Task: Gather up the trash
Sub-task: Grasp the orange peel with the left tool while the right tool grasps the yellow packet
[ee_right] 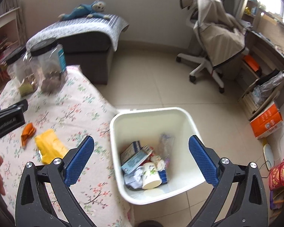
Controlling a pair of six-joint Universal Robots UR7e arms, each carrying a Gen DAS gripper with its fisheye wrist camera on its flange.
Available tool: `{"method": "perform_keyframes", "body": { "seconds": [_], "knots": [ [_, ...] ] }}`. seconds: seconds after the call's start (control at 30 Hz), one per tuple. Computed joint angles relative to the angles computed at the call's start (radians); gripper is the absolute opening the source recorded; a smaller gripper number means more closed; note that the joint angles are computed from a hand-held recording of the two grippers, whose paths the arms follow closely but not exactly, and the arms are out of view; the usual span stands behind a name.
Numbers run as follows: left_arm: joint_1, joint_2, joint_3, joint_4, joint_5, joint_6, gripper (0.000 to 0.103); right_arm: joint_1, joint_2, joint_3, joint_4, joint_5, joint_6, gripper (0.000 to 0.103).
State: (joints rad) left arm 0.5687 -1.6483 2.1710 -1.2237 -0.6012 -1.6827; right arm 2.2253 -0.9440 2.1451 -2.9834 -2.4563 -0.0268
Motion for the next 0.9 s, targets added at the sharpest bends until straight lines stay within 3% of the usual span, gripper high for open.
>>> {"method": "perform_keyframes", "body": {
  "seconds": [0.17, 0.37, 0.5, 0.63, 0.9],
  "knots": [
    [0.231, -0.083, 0.053, -0.339, -0.205, 0.422, 0.086, 0.004, 0.041, -0.032, 0.163, 0.097, -0.047, 0.096],
    [0.312, -0.098, 0.081, -0.447, -0.23, 0.544, 0.071, 0.03, 0.098, -0.057, 0.215, 0.13, -0.14, 0.096],
    [0.325, -0.087, 0.093, -0.458, -0.237, 0.576, 0.058, 0.027, 0.132, -0.08, 0.254, 0.143, -0.16, 0.096],
    [0.301, -0.126, 0.11, -0.445, -0.223, 0.573, 0.029, 0.028, 0.175, -0.112, 0.267, 0.165, -0.171, 0.096],
    [0.204, -0.303, 0.107, -0.195, -0.199, 0.413, 0.024, 0.035, 0.295, -0.201, 0.341, 0.156, -0.152, 0.096]
  ]
}}
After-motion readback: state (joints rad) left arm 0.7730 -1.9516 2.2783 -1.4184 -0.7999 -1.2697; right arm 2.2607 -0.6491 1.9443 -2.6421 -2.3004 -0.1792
